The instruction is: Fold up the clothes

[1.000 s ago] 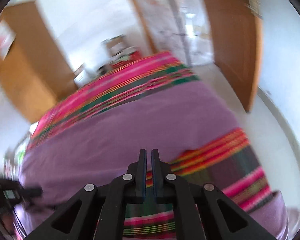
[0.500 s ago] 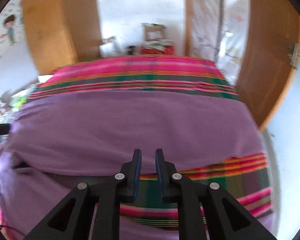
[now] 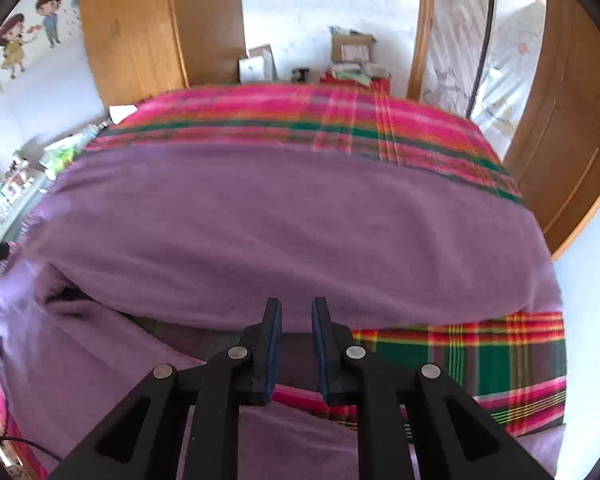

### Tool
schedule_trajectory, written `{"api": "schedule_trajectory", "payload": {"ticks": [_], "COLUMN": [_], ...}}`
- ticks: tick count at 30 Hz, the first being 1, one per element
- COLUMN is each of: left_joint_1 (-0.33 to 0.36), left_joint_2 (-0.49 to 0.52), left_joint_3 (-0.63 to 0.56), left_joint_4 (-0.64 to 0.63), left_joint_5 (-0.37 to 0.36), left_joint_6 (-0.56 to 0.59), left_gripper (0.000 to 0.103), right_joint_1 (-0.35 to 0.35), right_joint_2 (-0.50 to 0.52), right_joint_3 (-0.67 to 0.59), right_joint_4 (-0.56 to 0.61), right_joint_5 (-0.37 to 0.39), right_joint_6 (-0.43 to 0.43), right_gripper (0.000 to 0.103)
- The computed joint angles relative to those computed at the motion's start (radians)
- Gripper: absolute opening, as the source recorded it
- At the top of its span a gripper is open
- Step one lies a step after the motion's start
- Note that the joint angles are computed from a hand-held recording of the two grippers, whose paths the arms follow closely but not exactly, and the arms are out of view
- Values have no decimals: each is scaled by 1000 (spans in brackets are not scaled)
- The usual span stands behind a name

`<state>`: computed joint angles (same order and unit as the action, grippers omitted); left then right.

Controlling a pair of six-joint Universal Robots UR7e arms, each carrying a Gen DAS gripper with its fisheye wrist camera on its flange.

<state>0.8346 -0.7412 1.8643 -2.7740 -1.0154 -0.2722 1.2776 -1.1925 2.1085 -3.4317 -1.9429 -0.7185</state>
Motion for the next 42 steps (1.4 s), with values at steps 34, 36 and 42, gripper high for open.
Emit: {"api": "schedule_trajectory", "payload": {"ticks": [34, 36, 42], "left_joint_1": [64, 72, 75], "left_joint_2": [-30, -34, -22], "left_joint_3": [46, 45, 8], "left_joint_4": [12, 14, 67], "left_joint_5": [61, 62, 89], "left_joint_6": [-61, -66, -58], "left_gripper": [29, 29, 29], "right_joint_1": [103, 103, 97], "right_joint_2": [94, 87, 77], "right_joint_3": [-9, 3, 3], "right_joint_4": [207, 164, 137], "right_joint_5": [93, 104, 106], "right_joint_6": [25, 15, 34], "right_gripper": [21, 21, 22]}}
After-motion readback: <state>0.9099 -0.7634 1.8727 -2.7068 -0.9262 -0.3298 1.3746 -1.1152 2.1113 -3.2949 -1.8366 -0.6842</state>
